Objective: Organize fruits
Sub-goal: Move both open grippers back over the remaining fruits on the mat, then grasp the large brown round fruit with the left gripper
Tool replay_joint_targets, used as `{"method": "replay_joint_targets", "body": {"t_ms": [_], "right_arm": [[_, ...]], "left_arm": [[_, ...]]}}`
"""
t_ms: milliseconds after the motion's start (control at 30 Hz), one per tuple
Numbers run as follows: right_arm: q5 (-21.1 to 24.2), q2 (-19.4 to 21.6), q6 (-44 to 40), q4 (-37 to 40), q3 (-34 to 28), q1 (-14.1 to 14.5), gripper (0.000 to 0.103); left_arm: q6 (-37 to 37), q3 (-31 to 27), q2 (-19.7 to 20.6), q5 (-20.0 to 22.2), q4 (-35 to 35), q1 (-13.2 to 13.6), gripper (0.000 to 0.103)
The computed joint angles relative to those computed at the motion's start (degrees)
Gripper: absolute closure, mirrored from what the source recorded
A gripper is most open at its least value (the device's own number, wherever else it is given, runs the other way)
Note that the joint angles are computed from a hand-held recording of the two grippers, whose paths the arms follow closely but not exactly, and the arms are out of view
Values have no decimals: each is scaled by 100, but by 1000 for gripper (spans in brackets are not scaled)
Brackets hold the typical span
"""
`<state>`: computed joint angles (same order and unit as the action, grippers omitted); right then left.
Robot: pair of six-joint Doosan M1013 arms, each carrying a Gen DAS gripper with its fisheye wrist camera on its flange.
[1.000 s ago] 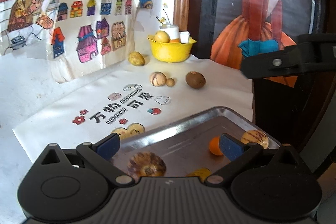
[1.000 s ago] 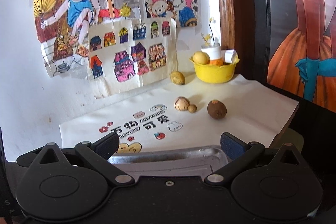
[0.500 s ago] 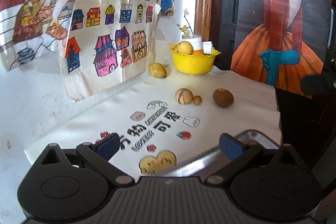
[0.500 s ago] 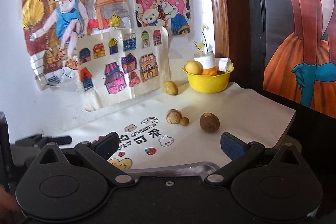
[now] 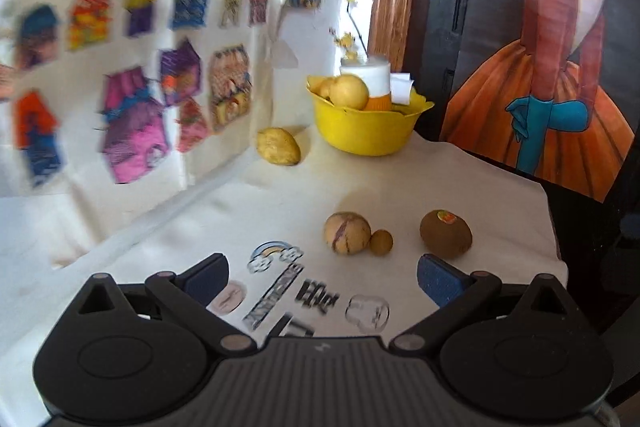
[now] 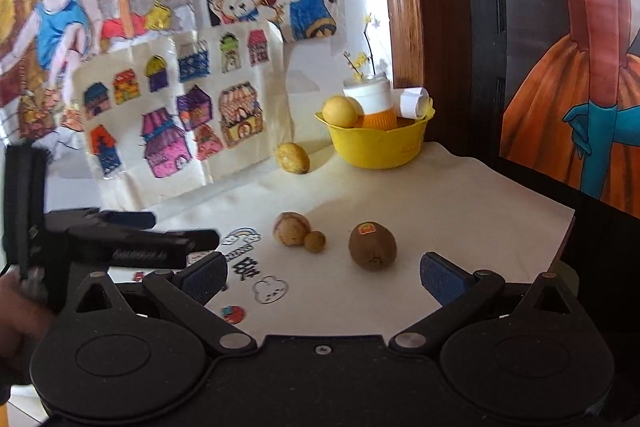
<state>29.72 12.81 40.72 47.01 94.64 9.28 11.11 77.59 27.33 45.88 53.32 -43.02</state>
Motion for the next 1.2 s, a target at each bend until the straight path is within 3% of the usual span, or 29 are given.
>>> {"method": "replay_joint_targets", "body": {"t_ms": [400, 533, 833, 933, 1067, 1200], "right_arm": [[349, 788, 157, -284, -766, -102, 1], [392, 934, 124, -244, -860, -105, 1], [429, 1099, 138, -171, -948, -102, 1], [423, 1113, 74, -106, -965, -97, 1], [415, 1116, -1, -6, -964, -97, 1], [416, 1113, -73, 84, -960, -99, 1]], "left_arm": [[1186, -979, 901, -626, -1214, 559, 3], [1381, -1280, 1135, -601, -1750, 669, 8], [1431, -1644, 1411, -314, -2034, 728, 13], [1272, -1586, 1381, -327, -1896, 722, 18], [1399, -1576, 1360, -320, -1948, 704, 38], [1407, -1419, 1273, -501, -1979, 679, 45]]}}
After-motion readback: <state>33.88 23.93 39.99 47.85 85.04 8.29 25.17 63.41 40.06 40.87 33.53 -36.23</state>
